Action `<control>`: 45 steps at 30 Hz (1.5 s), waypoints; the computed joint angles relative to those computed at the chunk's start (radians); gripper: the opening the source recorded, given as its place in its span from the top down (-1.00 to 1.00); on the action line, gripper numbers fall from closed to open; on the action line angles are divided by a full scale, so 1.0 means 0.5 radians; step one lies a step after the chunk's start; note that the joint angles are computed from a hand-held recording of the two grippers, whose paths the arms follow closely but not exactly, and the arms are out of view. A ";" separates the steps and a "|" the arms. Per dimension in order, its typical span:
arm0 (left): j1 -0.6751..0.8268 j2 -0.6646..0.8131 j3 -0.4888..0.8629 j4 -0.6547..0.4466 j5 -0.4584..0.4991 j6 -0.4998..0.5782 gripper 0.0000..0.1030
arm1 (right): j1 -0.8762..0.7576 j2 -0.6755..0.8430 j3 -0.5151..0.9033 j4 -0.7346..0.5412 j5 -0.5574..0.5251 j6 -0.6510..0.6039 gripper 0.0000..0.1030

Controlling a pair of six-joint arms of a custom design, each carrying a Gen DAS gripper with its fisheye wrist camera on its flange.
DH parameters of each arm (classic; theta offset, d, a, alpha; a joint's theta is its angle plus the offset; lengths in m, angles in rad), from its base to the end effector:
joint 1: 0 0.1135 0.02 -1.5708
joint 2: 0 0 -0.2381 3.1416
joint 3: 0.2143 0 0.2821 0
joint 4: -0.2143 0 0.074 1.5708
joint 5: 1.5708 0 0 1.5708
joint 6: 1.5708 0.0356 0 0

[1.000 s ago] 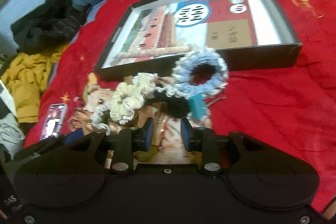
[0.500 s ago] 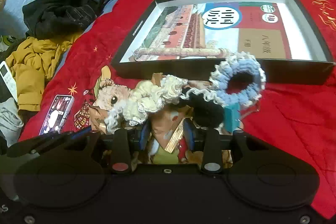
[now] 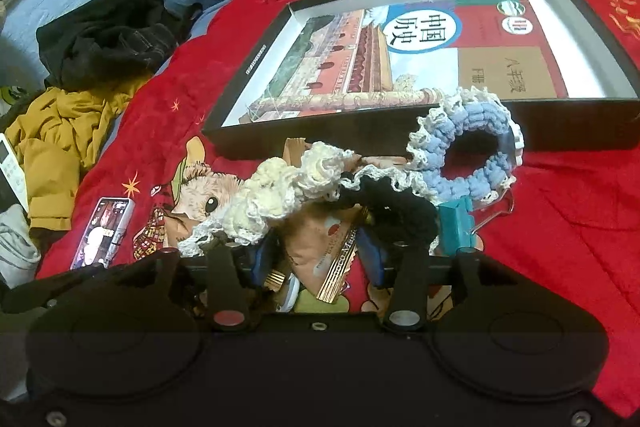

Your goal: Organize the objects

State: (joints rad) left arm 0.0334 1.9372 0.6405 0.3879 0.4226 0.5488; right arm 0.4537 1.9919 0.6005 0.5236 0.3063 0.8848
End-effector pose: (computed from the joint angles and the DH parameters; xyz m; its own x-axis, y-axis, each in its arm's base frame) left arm 0.3034 -0.0045 0.0027 -0.5570 0.4574 -0.6932 0.6002 0.7986 0.0447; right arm 0.2702 0.1198 -0.0121 -0.6221 0.5174 -0.5875 0.3769 0.8557 0.3545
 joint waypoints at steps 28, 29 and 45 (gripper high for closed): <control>0.064 -0.167 -0.017 -0.285 -0.011 0.197 0.48 | 0.016 -0.655 -0.376 -0.379 -0.105 0.101 0.30; 0.064 -0.177 -0.021 -0.295 -0.016 0.212 0.48 | 0.015 -0.713 -0.411 -0.402 -0.106 0.109 0.30; 0.077 -0.237 -0.054 -0.296 0.006 0.233 0.49 | 0.095 -1.390 -0.727 -0.682 0.047 0.165 0.30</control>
State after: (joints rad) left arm 0.0718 1.8189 0.6135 0.2399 0.4253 0.6653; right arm 0.5014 1.2970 0.2370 0.1825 0.3296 0.9674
